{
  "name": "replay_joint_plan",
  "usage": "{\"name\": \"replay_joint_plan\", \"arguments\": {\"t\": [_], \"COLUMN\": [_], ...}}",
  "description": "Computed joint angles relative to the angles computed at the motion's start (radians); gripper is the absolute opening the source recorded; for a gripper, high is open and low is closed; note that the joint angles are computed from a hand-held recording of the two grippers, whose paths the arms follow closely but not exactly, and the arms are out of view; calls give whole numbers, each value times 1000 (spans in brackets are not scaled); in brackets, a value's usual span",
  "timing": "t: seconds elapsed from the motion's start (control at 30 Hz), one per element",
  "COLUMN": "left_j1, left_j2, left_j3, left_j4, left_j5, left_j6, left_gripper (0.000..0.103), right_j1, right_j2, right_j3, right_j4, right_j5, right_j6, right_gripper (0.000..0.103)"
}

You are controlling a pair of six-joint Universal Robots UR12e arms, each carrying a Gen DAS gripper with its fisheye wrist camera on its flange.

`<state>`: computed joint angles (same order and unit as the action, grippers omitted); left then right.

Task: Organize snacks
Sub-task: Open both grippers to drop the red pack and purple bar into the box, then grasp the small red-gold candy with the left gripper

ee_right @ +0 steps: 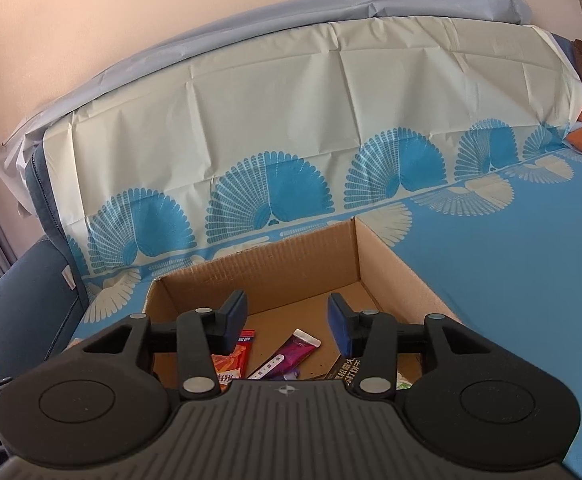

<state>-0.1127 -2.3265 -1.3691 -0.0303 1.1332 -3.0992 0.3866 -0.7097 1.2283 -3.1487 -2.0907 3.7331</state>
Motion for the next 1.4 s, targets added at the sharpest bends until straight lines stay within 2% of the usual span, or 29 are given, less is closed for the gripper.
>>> {"name": "replay_joint_plan", "arguments": {"t": [0.07,0.1,0.17,0.23,0.33,0.47,0.67,0.83,0.97,1.07,1.13,1.2,1.27,1.33,1.4], "left_j1": [6,9,16,23,33,48,71,90,101,101,97,92,88,80,83], "left_j2": [-1,-2,-2,-3,-6,-13,-31,-64,-124,-180,-217,-254,-284,-309,-321], "left_j3": [-8,-10,-18,-27,-36,-35,-12,22,110,206,275,342,397,441,462], "left_j4": [16,23,45,72,108,136,106,79,13,-50,-109,-176,-233,-280,-316], "left_j5": [-1,-1,-8,-12,-1,33,122,251,387,475,529,580,613,664,658], "left_j6": [-22,-30,-44,-64,-108,-168,-227,-285,-352,-383,-393,-399,-398,-382,-376], "left_gripper": [70,63,48,24,16,16,16,17,18,24,44,53,58,57,54], "right_j1": [-1,-1,-1,0,2,4,8,11,15,16,16,16,16,15,15], "right_j2": [0,1,3,6,11,20,38,50,60,66,70,72,74,77,78], "right_j3": [1,1,-3,-7,-15,-30,-64,-86,-104,-114,-121,-125,-128,-130,-133], "right_j4": [5,8,13,14,15,18,16,11,5,-3,-6,-11,-15,-16,-10], "right_j5": [-1,0,4,7,14,24,44,63,79,92,98,103,105,106,108], "right_j6": [9,9,7,0,-7,-17,-46,-61,-90,-112,-130,-142,-148,-153,-153], "right_gripper": [46,46,46,46,47,46,47,47,47,47,47,47,47,46,47]}}
